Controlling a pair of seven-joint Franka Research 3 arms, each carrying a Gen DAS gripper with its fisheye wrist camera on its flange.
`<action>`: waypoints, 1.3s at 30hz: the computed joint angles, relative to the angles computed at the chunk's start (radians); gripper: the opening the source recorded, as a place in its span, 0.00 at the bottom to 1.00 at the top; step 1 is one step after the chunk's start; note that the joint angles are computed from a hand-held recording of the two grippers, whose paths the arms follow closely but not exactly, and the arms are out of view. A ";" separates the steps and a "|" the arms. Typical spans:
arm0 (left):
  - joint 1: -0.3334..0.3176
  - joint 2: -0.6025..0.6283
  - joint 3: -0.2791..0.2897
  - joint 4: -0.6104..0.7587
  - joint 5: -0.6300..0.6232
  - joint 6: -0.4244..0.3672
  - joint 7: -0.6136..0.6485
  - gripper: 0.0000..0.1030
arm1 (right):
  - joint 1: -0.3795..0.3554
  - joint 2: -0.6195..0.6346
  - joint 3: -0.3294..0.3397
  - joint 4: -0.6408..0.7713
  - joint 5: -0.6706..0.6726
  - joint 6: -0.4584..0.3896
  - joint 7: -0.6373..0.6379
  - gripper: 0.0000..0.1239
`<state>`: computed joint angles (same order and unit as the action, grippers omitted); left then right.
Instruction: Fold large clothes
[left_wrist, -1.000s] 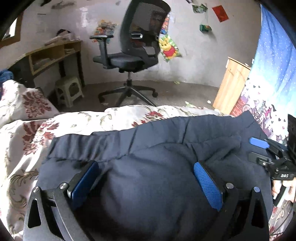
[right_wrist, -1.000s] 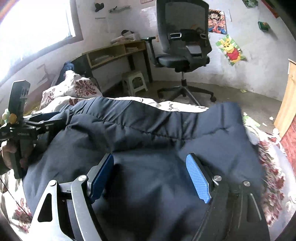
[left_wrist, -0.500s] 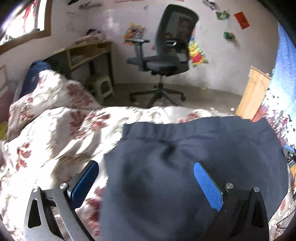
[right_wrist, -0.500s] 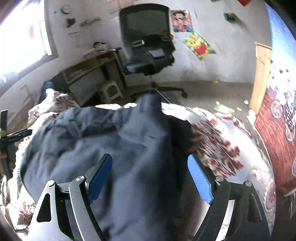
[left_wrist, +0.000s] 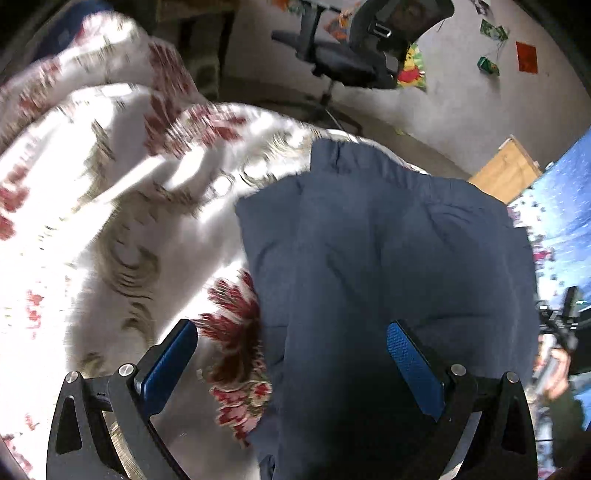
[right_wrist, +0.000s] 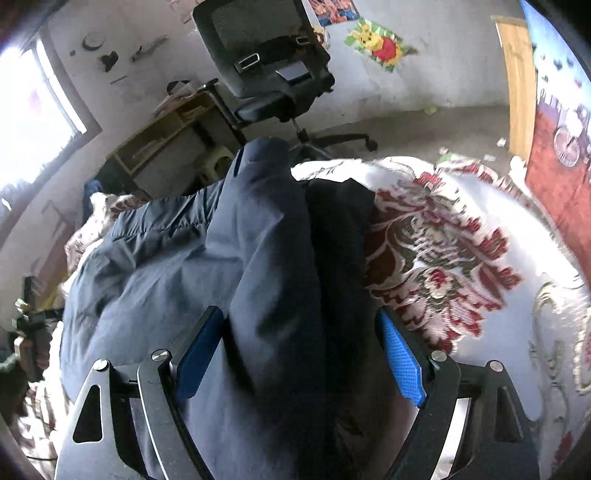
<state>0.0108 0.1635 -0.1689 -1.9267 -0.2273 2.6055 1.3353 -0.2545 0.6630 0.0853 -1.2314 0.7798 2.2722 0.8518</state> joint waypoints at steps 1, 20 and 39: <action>0.017 0.014 -0.014 0.009 -0.071 -0.002 0.050 1.00 | -0.006 0.022 0.004 0.028 0.003 -0.027 0.009 0.64; 0.159 0.194 -0.129 0.163 -0.661 -0.125 0.496 1.00 | -0.022 0.179 0.049 0.234 -0.022 -0.261 0.065 0.74; 0.053 0.108 -0.094 0.141 -0.550 0.009 0.378 0.21 | 0.006 -0.087 0.023 -0.120 0.114 -0.071 -0.011 0.13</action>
<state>0.0636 0.2713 -0.2628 -1.7860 -0.7769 2.6141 1.7131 -0.2488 0.5765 0.1082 -1.3518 0.8937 2.2011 0.8413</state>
